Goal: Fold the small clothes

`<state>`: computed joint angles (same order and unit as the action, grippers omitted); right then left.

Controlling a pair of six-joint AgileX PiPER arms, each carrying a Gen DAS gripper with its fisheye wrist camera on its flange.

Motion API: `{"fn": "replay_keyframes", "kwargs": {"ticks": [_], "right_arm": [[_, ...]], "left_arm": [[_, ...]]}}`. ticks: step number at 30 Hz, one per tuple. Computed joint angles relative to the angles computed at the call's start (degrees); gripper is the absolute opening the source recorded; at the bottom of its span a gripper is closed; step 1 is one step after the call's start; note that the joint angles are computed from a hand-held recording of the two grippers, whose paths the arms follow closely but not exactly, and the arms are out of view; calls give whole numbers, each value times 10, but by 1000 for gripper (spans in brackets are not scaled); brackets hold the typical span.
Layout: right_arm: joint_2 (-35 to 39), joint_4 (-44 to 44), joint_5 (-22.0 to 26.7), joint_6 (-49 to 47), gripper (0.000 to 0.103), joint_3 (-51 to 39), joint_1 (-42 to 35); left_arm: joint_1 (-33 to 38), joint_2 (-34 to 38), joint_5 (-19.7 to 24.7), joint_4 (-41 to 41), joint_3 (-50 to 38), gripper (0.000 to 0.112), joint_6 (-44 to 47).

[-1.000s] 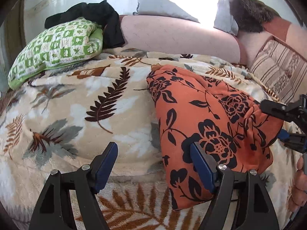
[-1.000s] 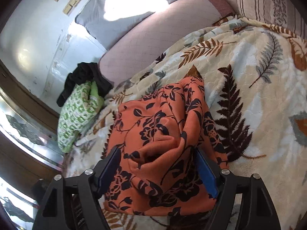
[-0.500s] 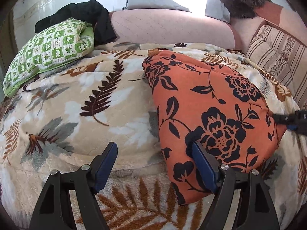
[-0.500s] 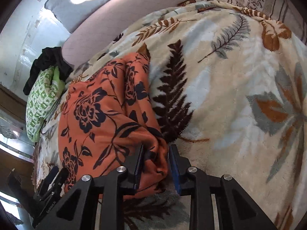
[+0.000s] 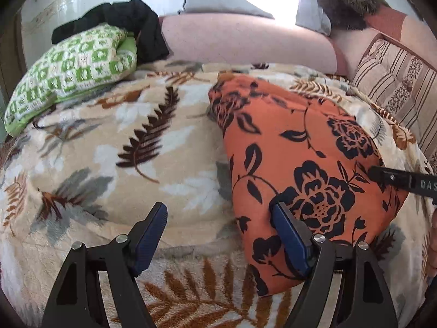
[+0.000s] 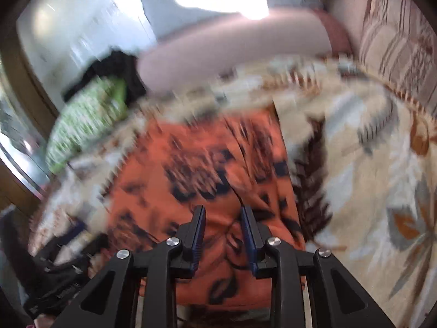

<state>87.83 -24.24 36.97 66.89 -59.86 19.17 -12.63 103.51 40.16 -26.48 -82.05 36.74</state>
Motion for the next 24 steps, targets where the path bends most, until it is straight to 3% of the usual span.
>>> {"fn": "replay_keyframes", "kwargs": {"ticks": [3, 6, 9, 13, 16, 18, 21, 22, 24], "right_arm": [[-37, 57, 14, -48, 29, 31, 4], [-30, 61, 66, -50, 29, 22, 33], [-25, 74, 122, -55, 29, -16, 44], [-67, 62, 64, -40, 29, -35, 16], [1, 118, 59, -125, 29, -127, -24], [69, 147, 65, -168, 29, -197, -50], [193, 214, 126, -221, 29, -315, -94], [244, 222, 159, -229, 26, -361, -108], [287, 224, 164, -230, 18, -398, -127]], "left_arm": [[-3, -1, 12, 30, -4, 82, -13], [-12, -13, 0, 53, 16, 82, -17], [-1, -9, 26, 38, 3, 82, -14], [27, -1, 64, -30, -19, 82, 15], [35, -16, 51, -74, -10, 82, 51], [35, -12, 68, -86, -20, 82, 58], [5, 5, 62, 0, -28, 82, 5], [0, 12, 62, 12, -27, 82, -2], [6, 16, 60, -8, -23, 83, 1]]}}
